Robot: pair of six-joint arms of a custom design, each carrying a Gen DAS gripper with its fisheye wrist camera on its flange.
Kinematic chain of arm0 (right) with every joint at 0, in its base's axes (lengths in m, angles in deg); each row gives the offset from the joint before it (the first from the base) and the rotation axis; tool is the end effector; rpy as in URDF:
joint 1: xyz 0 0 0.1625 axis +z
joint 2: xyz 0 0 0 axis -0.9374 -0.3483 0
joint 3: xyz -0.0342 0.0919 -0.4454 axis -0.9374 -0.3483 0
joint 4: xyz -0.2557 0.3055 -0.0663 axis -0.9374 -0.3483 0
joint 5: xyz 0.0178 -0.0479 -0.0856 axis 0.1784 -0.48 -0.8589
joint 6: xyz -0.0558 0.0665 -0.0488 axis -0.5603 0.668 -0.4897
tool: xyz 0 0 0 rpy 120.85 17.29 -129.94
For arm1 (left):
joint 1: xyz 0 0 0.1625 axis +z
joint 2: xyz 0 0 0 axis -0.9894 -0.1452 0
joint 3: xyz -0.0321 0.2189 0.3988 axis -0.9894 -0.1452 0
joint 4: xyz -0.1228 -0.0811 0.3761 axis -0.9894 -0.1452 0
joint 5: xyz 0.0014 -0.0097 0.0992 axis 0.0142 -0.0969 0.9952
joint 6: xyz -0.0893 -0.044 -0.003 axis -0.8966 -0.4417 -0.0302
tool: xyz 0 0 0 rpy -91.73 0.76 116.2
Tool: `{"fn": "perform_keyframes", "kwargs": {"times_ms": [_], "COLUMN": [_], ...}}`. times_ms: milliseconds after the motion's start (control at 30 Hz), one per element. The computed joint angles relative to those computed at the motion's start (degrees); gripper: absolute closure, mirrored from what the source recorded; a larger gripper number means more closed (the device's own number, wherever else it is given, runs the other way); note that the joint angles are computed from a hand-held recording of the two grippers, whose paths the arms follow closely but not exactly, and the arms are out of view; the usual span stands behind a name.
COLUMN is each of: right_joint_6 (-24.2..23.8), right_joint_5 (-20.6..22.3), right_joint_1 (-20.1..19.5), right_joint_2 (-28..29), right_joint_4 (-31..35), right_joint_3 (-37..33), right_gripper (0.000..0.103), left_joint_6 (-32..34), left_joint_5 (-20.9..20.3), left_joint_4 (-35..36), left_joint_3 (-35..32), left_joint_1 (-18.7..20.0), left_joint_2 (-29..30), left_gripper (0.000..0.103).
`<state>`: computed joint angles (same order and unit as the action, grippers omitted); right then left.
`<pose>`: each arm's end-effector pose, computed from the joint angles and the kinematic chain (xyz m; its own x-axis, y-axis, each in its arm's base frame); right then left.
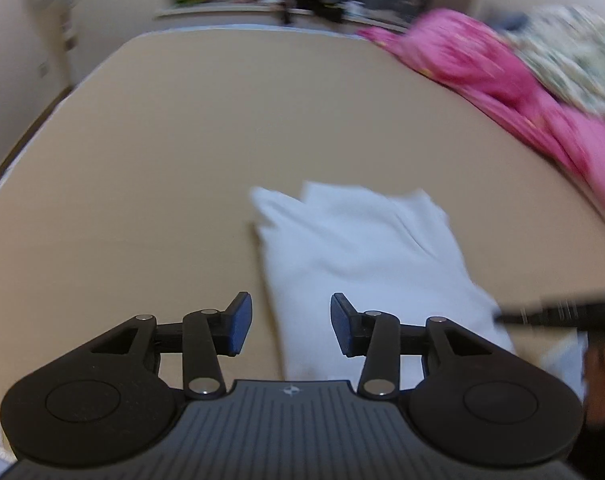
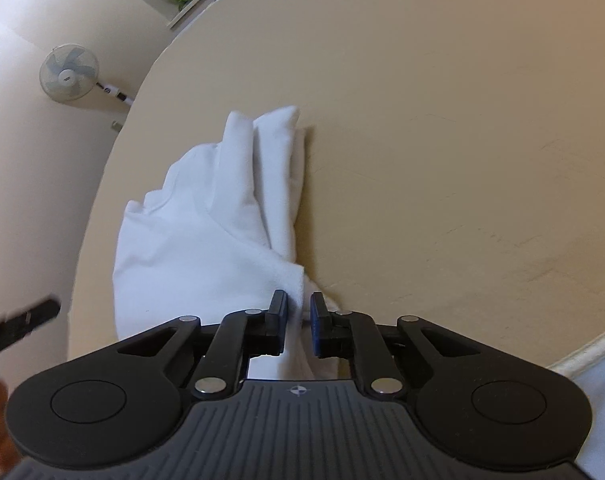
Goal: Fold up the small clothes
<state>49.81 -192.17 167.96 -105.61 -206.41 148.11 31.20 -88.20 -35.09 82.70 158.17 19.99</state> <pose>0.1951 -0.7464 0.0789 -0.8934 0.4377 0.1010 0.2123 0.6095 -0.7638 -0.0374 -0.8722 0.4040 -0.6327 0.5720 -0.5221 0.7408 0.6434 -0.1928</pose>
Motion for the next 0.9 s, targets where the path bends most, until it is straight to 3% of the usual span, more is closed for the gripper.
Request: {"fn": "perform_keyframes", "kwargs": {"times_ms": [133, 167, 233, 300, 467, 667, 800, 833, 867, 900], "right_joint_6": [-6.1, -8.2, -12.7, -16.4, -22.0, -25.7, -25.5, -25.9, -27.2, -28.3], "right_joint_5": [-6.6, -6.7, -5.3, -1.8, 0.5, 0.4, 1.2, 1.7, 1.7, 1.3], "right_joint_1": [2.0, 2.2, 2.3, 1.8, 0.6, -0.6, -1.0, -1.1, -1.1, -1.0], "right_joint_2": [2.5, 3.9, 4.9, 5.3, 8.1, 13.2, 16.2, 16.8, 17.8, 18.7], "right_joint_4": [-5.2, -7.1, -11.6, -12.4, -9.1, 2.3, 5.8, 6.4, 6.5, 6.4], "right_joint_3": [-2.8, -5.0, -6.5, -8.1, -16.2, -28.2, -33.9, -35.1, -36.6, -38.1], "right_gripper": [0.089, 0.087, 0.087, 0.087, 0.062, 0.059, 0.059, 0.063, 0.086, 0.101], "left_joint_6": [0.3, -0.7, -1.7, 2.1, -6.4, -9.7, -10.5, -9.9, -9.3, -8.6], "left_joint_5": [-2.1, -0.1, 7.6, 13.0, 6.3, 4.1, 3.2, 3.3, 3.4, 3.4], "left_joint_4": [-1.1, -0.3, 0.9, -0.7, 7.3, 4.8, 3.4, 2.3, 0.5, -0.7], "left_joint_3": [5.8, 5.7, 5.6, 7.5, -1.3, -6.7, -7.6, -6.8, -4.5, -3.8], "left_joint_1": [1.0, 1.1, 0.4, -0.2, 0.9, 1.4, 1.4, 1.3, 1.1, 1.0], "left_joint_2": [-1.2, -0.3, 1.8, 2.6, 3.9, 5.9, 6.7, 6.5, 5.4, 5.2], "left_gripper": [0.056, 0.056, 0.055, 0.049, 0.049, 0.049, 0.049, 0.049, 0.049, 0.049]}}
